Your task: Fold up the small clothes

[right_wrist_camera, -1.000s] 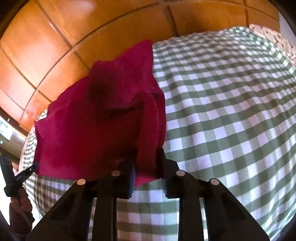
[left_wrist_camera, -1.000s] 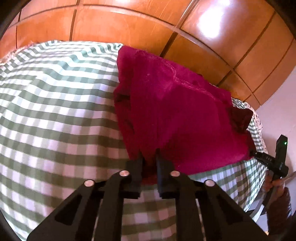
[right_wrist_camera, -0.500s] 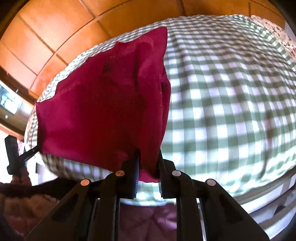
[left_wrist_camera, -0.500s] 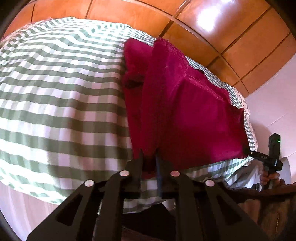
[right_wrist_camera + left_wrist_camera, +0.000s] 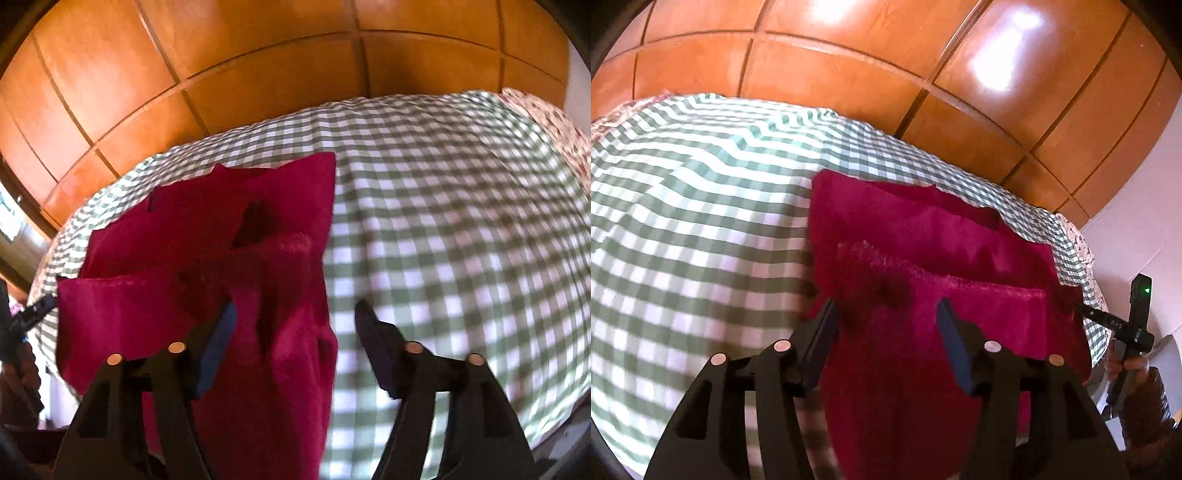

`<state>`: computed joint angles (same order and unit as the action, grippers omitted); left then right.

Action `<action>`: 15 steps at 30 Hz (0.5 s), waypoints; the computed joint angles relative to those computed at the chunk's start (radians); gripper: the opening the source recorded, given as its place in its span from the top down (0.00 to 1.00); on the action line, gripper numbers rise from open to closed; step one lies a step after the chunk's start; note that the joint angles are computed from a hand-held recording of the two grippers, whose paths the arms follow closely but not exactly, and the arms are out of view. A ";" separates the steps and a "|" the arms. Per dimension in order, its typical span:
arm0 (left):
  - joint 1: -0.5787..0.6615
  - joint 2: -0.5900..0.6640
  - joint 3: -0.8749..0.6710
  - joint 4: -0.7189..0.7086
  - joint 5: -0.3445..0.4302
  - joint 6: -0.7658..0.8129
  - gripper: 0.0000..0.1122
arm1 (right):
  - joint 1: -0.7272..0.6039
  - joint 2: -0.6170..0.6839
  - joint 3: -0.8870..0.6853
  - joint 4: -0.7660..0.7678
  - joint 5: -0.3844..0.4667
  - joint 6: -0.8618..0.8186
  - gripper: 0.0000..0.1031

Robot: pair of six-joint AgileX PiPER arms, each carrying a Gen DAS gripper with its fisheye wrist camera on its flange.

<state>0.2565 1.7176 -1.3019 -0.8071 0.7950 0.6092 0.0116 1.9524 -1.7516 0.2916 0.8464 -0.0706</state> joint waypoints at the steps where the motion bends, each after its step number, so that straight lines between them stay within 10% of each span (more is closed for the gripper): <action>1: -0.006 0.017 -0.017 0.001 0.008 -0.005 0.75 | 0.012 0.016 -0.023 -0.013 0.020 0.009 0.61; 5: -0.012 -0.017 0.020 -0.009 -0.025 0.033 0.92 | 0.058 0.019 -0.042 -0.119 0.037 0.043 0.92; 15: 0.008 -0.057 -0.067 -0.043 -0.029 0.034 0.92 | 0.043 0.000 -0.213 -0.064 0.089 0.013 0.94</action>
